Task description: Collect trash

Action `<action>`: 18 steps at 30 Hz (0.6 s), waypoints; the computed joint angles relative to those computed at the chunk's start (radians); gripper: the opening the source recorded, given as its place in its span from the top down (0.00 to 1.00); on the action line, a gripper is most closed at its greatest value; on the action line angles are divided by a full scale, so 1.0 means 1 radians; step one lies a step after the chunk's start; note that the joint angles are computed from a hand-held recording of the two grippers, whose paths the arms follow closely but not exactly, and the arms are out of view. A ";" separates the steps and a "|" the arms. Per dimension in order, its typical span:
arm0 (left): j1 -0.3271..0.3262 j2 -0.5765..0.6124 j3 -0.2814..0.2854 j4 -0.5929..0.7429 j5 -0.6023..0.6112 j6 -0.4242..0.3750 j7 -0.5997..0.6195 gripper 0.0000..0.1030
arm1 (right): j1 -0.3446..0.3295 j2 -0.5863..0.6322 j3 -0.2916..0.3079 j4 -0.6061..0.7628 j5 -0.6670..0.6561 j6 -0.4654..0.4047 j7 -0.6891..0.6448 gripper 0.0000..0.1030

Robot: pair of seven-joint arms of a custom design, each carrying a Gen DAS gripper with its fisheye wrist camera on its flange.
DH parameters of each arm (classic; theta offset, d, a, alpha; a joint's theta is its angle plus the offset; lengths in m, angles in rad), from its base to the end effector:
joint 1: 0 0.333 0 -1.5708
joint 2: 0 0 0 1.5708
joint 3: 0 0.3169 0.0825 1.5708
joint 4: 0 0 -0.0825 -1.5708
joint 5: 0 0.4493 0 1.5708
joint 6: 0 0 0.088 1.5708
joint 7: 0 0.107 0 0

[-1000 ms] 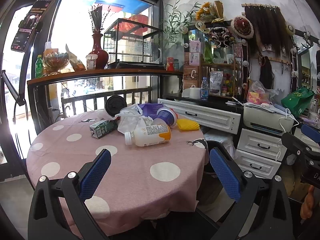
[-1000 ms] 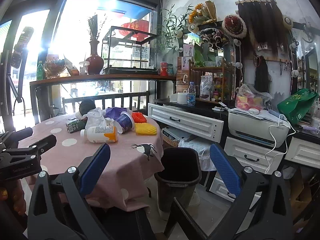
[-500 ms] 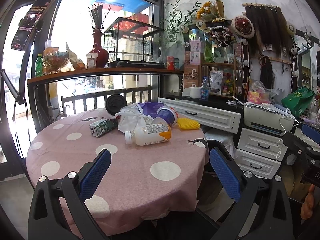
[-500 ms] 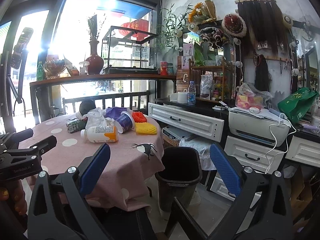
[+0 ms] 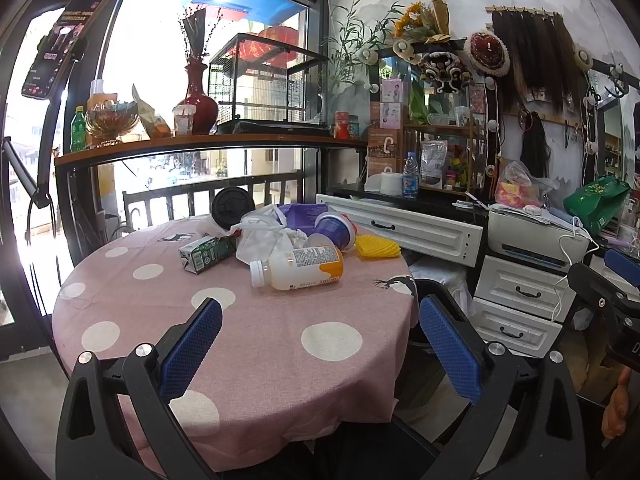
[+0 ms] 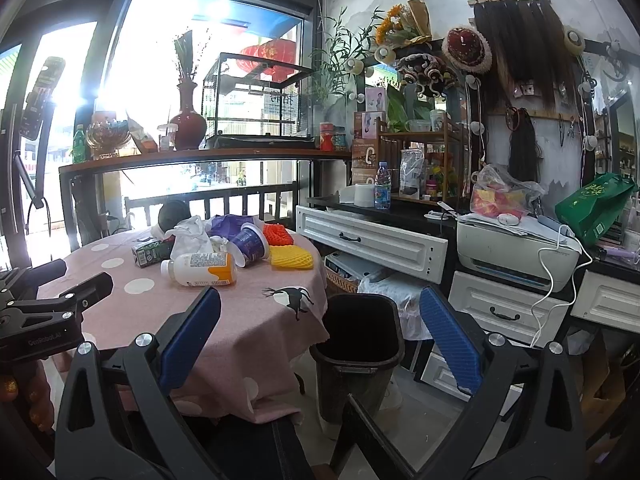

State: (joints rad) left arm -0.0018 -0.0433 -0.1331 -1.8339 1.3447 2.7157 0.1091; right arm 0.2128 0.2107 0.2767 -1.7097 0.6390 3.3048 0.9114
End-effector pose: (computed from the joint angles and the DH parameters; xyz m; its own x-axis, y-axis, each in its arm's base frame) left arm 0.6467 -0.1247 0.6140 0.2963 -0.9551 -0.0004 -0.2742 -0.0846 -0.9579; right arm 0.6643 0.2615 0.5981 0.3842 -0.9232 -0.0105 -0.2007 -0.0724 -0.9770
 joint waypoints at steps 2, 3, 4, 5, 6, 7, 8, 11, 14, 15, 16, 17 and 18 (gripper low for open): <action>0.000 0.000 0.001 0.000 0.000 0.003 -0.001 0.05 | 0.004 -0.001 -0.005 0.000 0.001 -0.007 0.002 0.05; 0.000 0.000 0.001 0.000 -0.002 0.002 0.000 0.05 | 0.004 -0.001 -0.007 0.001 0.002 -0.010 0.002 0.05; 0.000 0.000 0.001 0.000 -0.002 0.002 0.000 0.05 | 0.000 -0.001 -0.002 0.002 0.004 -0.011 -0.001 0.05; 0.000 0.001 0.001 0.000 -0.002 0.002 0.000 0.05 | -0.005 -0.001 0.003 0.001 0.006 -0.010 -0.004 0.05; 0.000 0.000 0.001 0.000 -0.002 0.003 0.001 0.05 | 0.003 -0.001 -0.005 0.003 0.007 -0.010 -0.005 0.05; 0.001 0.000 0.001 0.000 -0.002 0.003 0.001 0.05 | 0.007 -0.001 -0.009 0.003 0.008 -0.011 -0.005 0.05; 0.000 0.001 0.001 0.000 -0.001 0.003 0.001 0.05 | 0.013 -0.001 -0.016 0.004 0.009 -0.013 -0.004 0.05; 0.001 0.000 0.002 -0.001 -0.001 0.004 0.000 0.05 | 0.012 -0.002 -0.016 0.004 0.015 -0.017 -0.009 0.05; 0.001 0.001 0.002 0.000 -0.006 0.004 0.006 0.05 | 0.024 -0.004 -0.029 0.004 0.019 -0.020 -0.012 0.05; 0.001 0.001 0.002 -0.002 -0.001 0.004 0.000 0.05 | 0.022 -0.004 -0.027 0.005 0.022 -0.019 -0.015 0.05; 0.001 0.001 0.002 -0.003 0.002 0.004 -0.004 0.05 | 0.022 -0.003 -0.026 0.006 0.024 -0.019 -0.016 0.05; 0.002 0.002 0.002 -0.002 0.000 0.008 -0.001 0.05 | 0.023 -0.003 -0.026 0.006 0.025 -0.019 -0.018 0.05; 0.001 0.002 0.002 -0.001 -0.005 0.005 0.002 0.05 | 0.023 -0.003 -0.027 0.006 0.027 -0.020 -0.019 0.05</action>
